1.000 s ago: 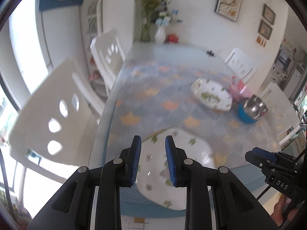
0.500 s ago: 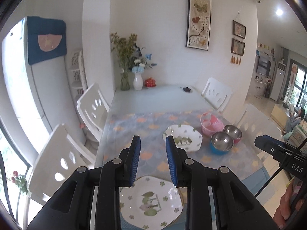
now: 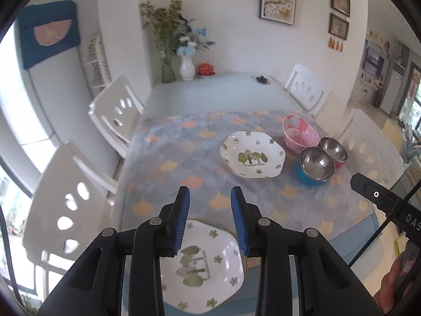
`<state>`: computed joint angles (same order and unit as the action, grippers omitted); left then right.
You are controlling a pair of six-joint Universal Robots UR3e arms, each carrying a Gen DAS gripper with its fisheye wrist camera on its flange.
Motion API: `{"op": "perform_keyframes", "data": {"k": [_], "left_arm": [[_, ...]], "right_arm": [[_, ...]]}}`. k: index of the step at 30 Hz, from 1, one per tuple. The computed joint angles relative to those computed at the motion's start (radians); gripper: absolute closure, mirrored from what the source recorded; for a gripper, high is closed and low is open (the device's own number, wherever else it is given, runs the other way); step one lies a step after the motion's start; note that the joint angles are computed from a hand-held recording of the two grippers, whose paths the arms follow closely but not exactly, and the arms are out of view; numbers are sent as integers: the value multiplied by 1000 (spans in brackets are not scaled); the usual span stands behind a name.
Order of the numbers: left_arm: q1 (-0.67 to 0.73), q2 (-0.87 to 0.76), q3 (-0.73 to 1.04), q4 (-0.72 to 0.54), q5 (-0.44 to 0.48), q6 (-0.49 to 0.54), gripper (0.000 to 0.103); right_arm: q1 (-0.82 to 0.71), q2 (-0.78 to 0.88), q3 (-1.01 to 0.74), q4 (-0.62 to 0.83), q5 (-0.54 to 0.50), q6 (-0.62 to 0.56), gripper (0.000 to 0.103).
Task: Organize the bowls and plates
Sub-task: 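Move both tools to the second hexagonal forest plate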
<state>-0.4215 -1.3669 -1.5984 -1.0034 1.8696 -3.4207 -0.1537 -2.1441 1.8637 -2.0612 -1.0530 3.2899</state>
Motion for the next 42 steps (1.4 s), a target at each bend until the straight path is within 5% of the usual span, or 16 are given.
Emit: {"op": "perform_keyframes", "data": {"k": [12,19,25,36,42], "left_arm": [[220,-430,186,-20,-395,127,73],[297,-613,304,-60,-490,158,73],[363,-645,324,-72,-521,217,73],[438,-667,299,-59,-570,287,74],[457,-673,290,-62,-571,300,74]], "right_arm": [[113,417,-57,-266,-166,170,60],[196,712,-144,-330,-238,212,60],[223,929,-252,-431,-316,380,60],[276,1155,-529,-337,-435,458,64],[339,1252,-794,-78,-537,420,67]]}}
